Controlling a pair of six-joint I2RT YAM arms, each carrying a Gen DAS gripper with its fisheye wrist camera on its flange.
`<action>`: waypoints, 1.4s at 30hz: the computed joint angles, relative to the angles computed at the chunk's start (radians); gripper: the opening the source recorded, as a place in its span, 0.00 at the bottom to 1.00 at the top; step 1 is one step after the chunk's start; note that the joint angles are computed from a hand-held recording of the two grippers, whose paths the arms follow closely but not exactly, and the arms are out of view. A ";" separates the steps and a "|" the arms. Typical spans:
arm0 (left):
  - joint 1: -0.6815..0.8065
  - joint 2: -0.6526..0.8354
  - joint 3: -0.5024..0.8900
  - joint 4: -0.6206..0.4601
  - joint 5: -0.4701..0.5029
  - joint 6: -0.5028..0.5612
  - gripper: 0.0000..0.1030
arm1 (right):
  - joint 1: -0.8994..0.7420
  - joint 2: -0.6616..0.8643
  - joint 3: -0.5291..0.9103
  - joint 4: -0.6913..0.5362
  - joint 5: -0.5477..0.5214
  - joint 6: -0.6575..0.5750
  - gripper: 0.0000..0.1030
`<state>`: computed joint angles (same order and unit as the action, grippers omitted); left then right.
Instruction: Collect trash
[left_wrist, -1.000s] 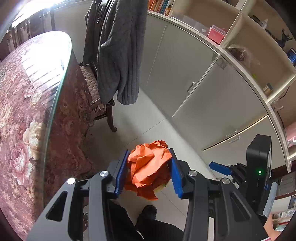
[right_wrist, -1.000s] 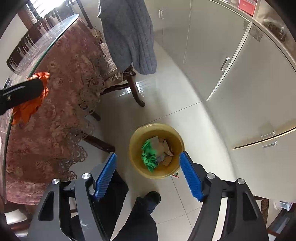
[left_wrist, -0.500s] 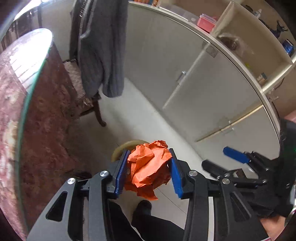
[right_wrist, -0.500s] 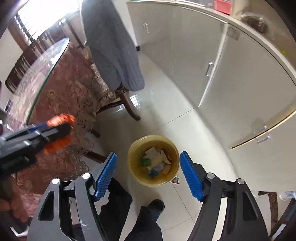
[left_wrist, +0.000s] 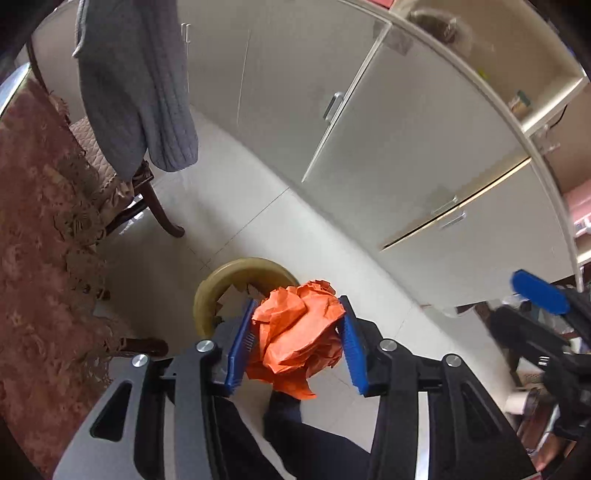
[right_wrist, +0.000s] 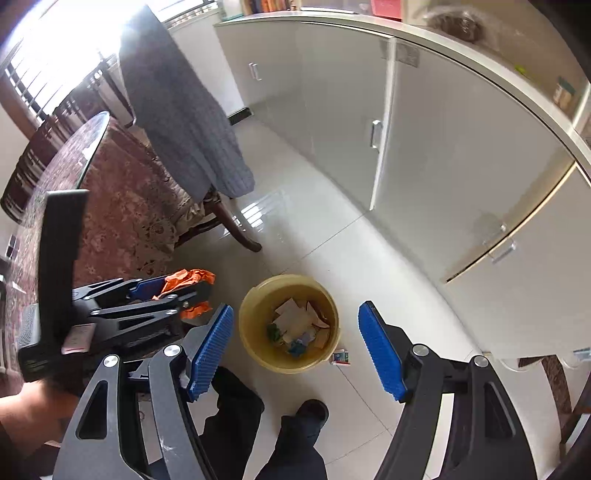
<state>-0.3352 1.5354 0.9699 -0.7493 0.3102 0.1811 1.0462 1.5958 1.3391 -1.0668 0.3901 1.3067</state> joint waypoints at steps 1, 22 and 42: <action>-0.012 0.004 0.000 0.006 -0.006 -0.009 0.47 | 0.000 -0.011 -0.011 -0.004 0.002 0.005 0.67; -0.062 0.009 0.032 -0.011 -0.013 -0.048 0.66 | -0.015 -0.092 -0.092 0.025 0.005 -0.013 0.67; 0.046 -0.253 0.117 -0.151 -0.037 -0.074 0.79 | 0.062 -0.031 0.135 -0.027 0.154 -0.108 0.75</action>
<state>-0.2895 1.2821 1.0870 -0.9004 0.2733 0.1076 1.1079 1.5647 1.4738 -1.0937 0.5441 1.1988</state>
